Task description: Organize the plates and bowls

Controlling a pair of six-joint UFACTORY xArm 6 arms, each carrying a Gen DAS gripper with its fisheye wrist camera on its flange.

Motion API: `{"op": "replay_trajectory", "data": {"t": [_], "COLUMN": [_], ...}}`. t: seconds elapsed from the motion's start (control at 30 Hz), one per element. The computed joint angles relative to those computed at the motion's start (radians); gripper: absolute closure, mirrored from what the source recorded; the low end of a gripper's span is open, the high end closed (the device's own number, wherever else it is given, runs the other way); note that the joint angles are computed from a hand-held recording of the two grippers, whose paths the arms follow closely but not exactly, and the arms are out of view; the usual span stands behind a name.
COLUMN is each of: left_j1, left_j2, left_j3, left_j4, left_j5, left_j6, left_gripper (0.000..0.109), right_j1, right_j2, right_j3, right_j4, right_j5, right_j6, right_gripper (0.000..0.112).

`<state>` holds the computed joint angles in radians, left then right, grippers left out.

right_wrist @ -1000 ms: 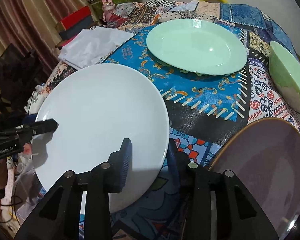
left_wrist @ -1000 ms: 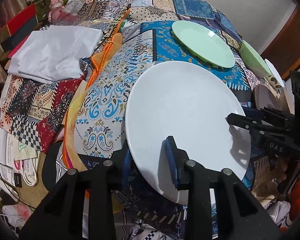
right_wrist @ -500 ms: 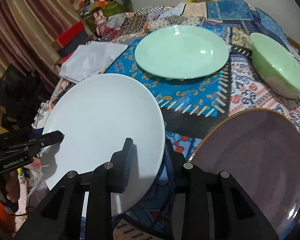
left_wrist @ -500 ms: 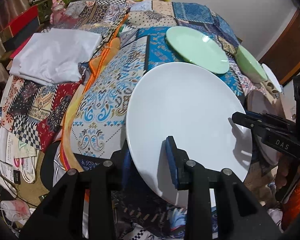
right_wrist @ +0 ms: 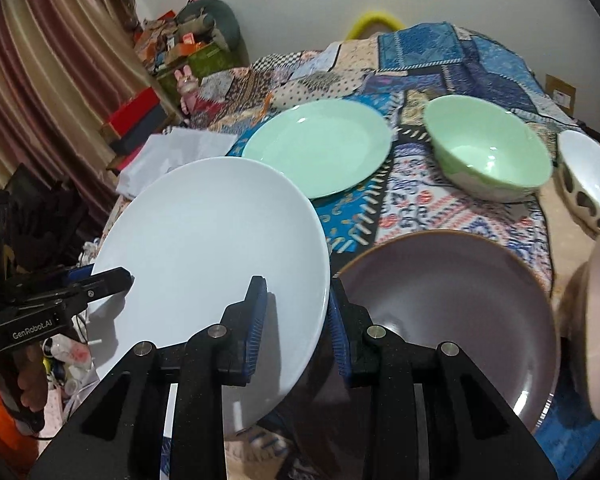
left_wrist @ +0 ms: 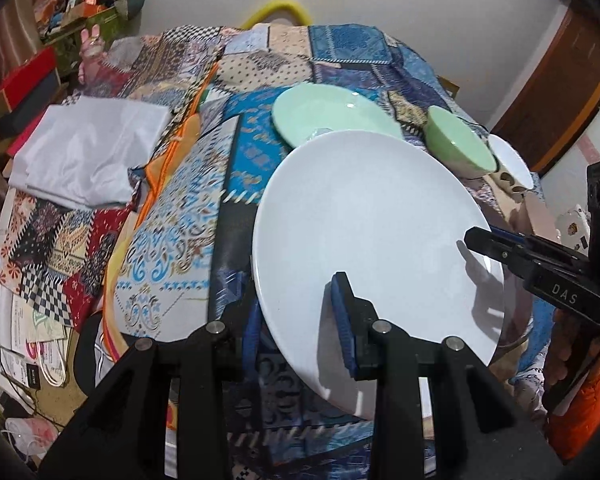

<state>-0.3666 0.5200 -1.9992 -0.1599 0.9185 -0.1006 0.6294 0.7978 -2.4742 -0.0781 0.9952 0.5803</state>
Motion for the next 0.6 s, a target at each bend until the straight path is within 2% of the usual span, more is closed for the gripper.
{"op": "replay_trajectory", "data": {"t": [0.17, 0.6], "left_j1": [-0.029, -0.100], "left_j2": [0.018, 0.128], "left_j3": [-0.054, -0.262], "left_j4": [0.005, 0.016], "left_j5": [0.019, 0.117], "left_j6": [0.007, 0.003], "left_gripper": [0.076, 0.076], "right_j1": [-0.011, -0.041], "right_j2": [-0.157, -0.397], "right_j3": [0.247, 0.597], "right_j4": [-0.035, -0.104], "right_j5": [-0.103, -0.226], "right_j6": [0.040, 0.137], "right_gripper": [0.085, 0.084]}}
